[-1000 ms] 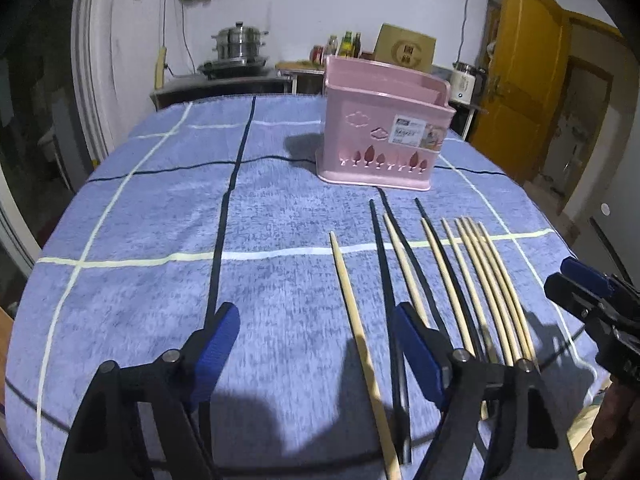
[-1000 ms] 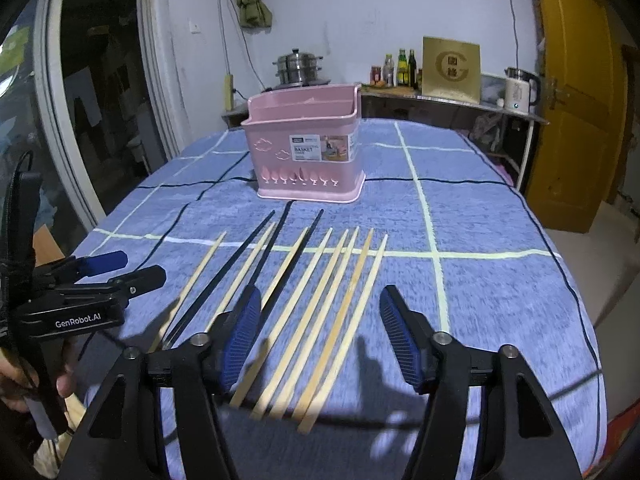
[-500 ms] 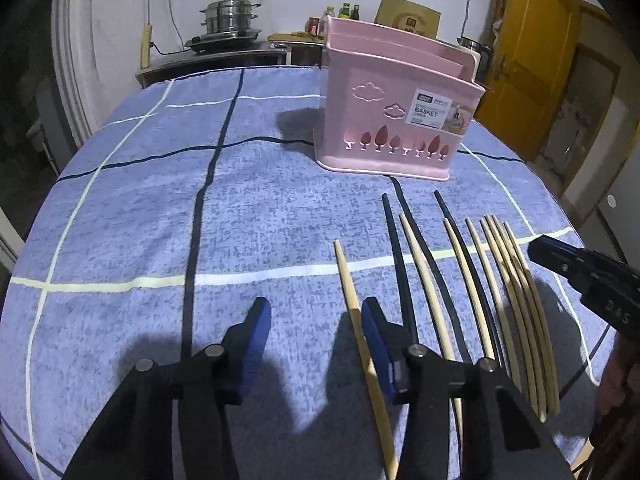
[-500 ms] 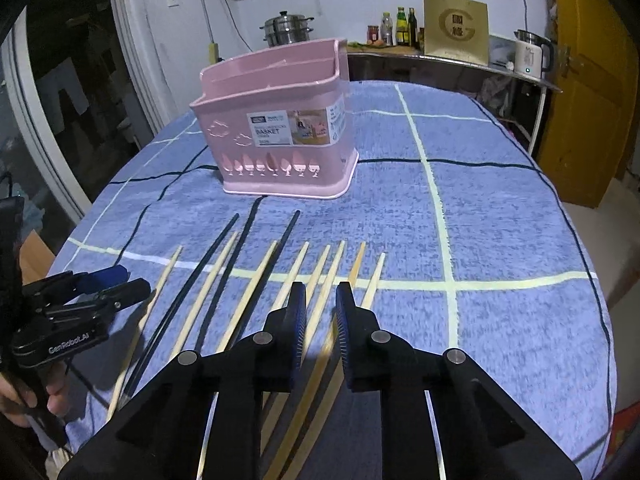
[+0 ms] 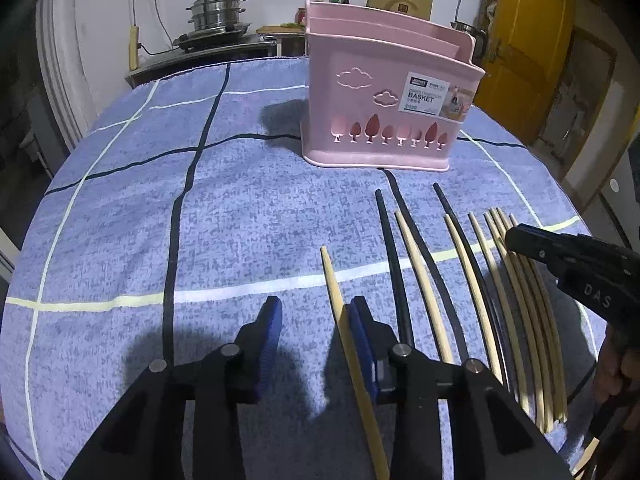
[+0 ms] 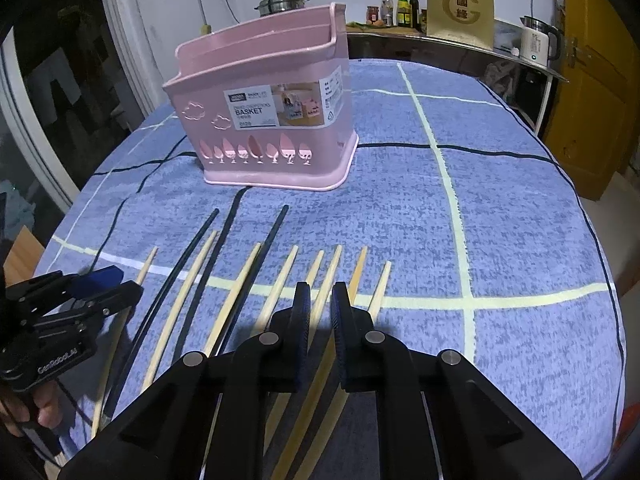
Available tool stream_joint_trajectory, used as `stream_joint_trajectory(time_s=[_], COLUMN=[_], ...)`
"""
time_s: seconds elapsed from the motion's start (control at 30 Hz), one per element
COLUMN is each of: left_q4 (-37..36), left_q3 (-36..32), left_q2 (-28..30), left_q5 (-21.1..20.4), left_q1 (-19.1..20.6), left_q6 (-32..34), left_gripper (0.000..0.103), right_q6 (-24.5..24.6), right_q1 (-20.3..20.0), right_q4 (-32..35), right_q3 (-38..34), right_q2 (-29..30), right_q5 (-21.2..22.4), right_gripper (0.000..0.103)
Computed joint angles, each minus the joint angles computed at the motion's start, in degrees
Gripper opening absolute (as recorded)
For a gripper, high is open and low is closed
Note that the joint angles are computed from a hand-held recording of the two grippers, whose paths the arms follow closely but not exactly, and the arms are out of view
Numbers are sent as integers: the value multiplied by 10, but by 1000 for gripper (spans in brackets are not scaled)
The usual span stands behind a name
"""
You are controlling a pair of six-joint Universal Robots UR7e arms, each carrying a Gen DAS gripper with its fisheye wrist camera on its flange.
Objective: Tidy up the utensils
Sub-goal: 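Lower the left tool onto a wooden chopstick and close it while the right tool grasps another, then lift the held chopsticks upright and carry both tools over the pink basket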
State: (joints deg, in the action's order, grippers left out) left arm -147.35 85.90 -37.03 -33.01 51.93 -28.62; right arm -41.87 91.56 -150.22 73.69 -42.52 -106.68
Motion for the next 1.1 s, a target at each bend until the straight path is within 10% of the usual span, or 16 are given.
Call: stream_joint_trajectory(time_s=[0.27,0.43,1.1], left_q4=[25,18,-115], left_q3=[-12,-19,46], left_q2=[12,18,-46], left_q5=[23,20,-9], left_q1=[-4,-2,-43], left_q6=[-4,5,74], left_gripper=[34,9,6], right_q6=[6,9,0], right_q1=[5,8,19], right_q4=[10,14,1], right_q3=[-18,-24,36], right_q2=[15,20,-58], right_q5=[-24,-29,68], right_gripper=[9,8,6])
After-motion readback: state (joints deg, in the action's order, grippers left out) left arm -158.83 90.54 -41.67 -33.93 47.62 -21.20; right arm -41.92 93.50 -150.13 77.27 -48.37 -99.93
